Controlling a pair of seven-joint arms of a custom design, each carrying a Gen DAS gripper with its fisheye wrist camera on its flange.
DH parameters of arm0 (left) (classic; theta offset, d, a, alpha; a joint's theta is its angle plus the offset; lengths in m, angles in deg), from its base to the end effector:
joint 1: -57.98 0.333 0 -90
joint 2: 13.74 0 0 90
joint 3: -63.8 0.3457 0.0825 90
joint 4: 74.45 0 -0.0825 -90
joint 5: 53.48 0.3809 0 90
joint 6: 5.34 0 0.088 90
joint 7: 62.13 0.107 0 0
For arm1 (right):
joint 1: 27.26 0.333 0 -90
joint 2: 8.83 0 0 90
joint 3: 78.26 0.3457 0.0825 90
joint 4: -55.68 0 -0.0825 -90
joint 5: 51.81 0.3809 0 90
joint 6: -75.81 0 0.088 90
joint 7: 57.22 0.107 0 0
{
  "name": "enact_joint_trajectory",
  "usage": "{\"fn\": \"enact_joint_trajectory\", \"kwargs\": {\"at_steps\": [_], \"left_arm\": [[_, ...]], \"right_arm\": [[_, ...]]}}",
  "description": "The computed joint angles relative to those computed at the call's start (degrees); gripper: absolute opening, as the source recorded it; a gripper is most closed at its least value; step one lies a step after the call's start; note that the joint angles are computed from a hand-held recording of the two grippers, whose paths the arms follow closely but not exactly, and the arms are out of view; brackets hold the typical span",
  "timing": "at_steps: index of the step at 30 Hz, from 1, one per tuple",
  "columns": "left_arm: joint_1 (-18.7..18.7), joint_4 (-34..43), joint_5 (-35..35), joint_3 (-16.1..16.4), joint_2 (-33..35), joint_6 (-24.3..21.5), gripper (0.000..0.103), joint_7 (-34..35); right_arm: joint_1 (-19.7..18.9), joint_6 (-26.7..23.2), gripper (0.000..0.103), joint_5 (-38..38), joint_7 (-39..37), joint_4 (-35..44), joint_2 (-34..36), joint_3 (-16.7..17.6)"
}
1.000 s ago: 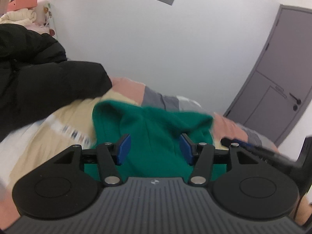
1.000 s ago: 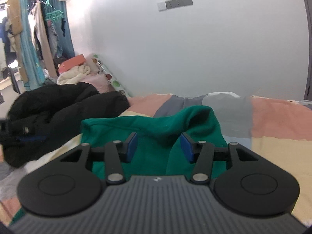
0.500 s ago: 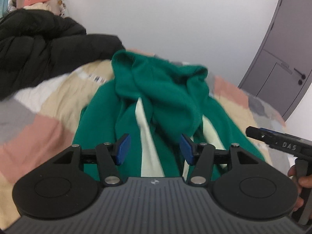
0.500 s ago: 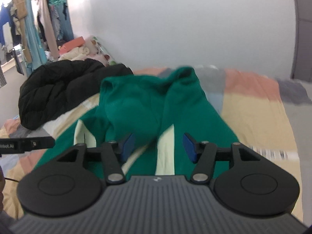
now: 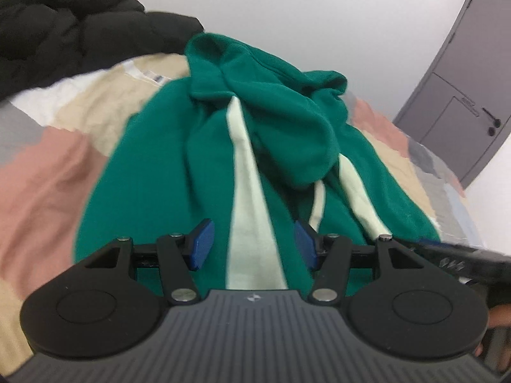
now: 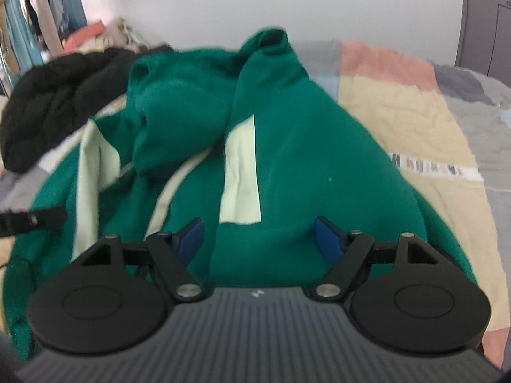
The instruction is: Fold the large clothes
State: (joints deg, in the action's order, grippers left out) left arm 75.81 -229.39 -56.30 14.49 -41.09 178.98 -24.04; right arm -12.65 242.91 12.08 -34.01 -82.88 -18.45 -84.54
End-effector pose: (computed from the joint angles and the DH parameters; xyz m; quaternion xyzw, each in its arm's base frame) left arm 0.3591 -0.2378 0.4558 -0.7274 0.5328 -0.3895 0.1881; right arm 0.4886 0.0139 0.4542 -0.7347 0.5506 -0.1842 0.3508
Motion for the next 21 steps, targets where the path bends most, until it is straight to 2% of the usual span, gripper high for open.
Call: {"fn": "enact_joint_trajectory", "kwargs": {"at_steps": [2, 5, 6, 7, 8, 9, 10, 11, 13, 14, 17, 19, 21], "left_arm": [[0.98, 0.97, 0.29, -0.98, 1.5, -0.13, 0.061, -0.01], [5.8, 2.78, 2.2, -5.54, 1.63, -2.28, 0.061, -1.39], [7.34, 3.29, 3.12, -6.89, 1.92, -2.45, 0.061, -1.92], [8.54, 3.8, 4.0, -7.87, 2.23, -2.8, 0.06, -2.31], [9.93, 4.29, 4.93, -9.02, 2.29, -3.23, 0.06, -2.8], [10.99, 4.76, 5.89, -9.85, 2.4, -3.78, 0.055, -3.13], [12.13, 5.24, 6.87, -10.75, 2.2, -4.62, 0.045, -3.59], [12.46, 5.38, 7.59, -10.83, 1.93, -5.51, 0.039, -4.13], [10.81, 4.91, 8.31, -8.67, 2.55, -5.74, 0.016, -5.04], [8.8, 4.2, 8.01, -6.38, 2.59, -5.53, 0.012, -5.6], [1.16, 0.56, 5.31, 2.77, 0.41, -2.18, 0.007, -6.71], [-0.9, -1.9, 2.76, 6.51, -3.4, -0.85, 0.005, -7.09], [-1.3, -3.46, 0.87, 9.47, -7.47, -1.76, 0.005, -6.53]], "right_arm": [[-0.96, -0.63, 0.077, -4.09, 3.88, -0.31, 0.69, 0.55], [-1.31, 0.4, 0.066, -7.75, 7.15, -0.78, 1.42, 1.04], [-1.23, 0.64, 0.06, -8.43, 7.83, -0.89, 1.53, 1.04], [-1.13, 1.0, 0.049, -9.28, 8.53, -1.19, 1.45, 1.14], [-0.98, 1.47, 0.043, -10.1, 9.08, -1.47, 1.39, 1.17], [-0.67, 2.21, 0.034, -10.57, 9.06, -1.63, 1.44, 1.08], [-0.26, 2.93, 0.025, -10.55, 8.59, -1.61, 1.54, 0.8], [0.13, 3.72, 0.022, -10.42, 8.11, -1.64, 1.45, 0.55], [1.04, 4.11, 0.016, -7.9, 6.56, -1.08, 1.1, -0.7], [1.14, 3.88, 0.015, -7.11, 6.39, -0.79, 0.82, -1.15], [0.46, 1.54, 0.013, -5.44, 7.07, 0.5, 0.07, -2.41], [-0.62, -0.3, 0.013, -5.34, 7.63, 2.07, 0.01, -2.97], [-1.54, 0.18, 0.012, -4.86, 7.39, 4.08, 0.4, -3.07]]}}
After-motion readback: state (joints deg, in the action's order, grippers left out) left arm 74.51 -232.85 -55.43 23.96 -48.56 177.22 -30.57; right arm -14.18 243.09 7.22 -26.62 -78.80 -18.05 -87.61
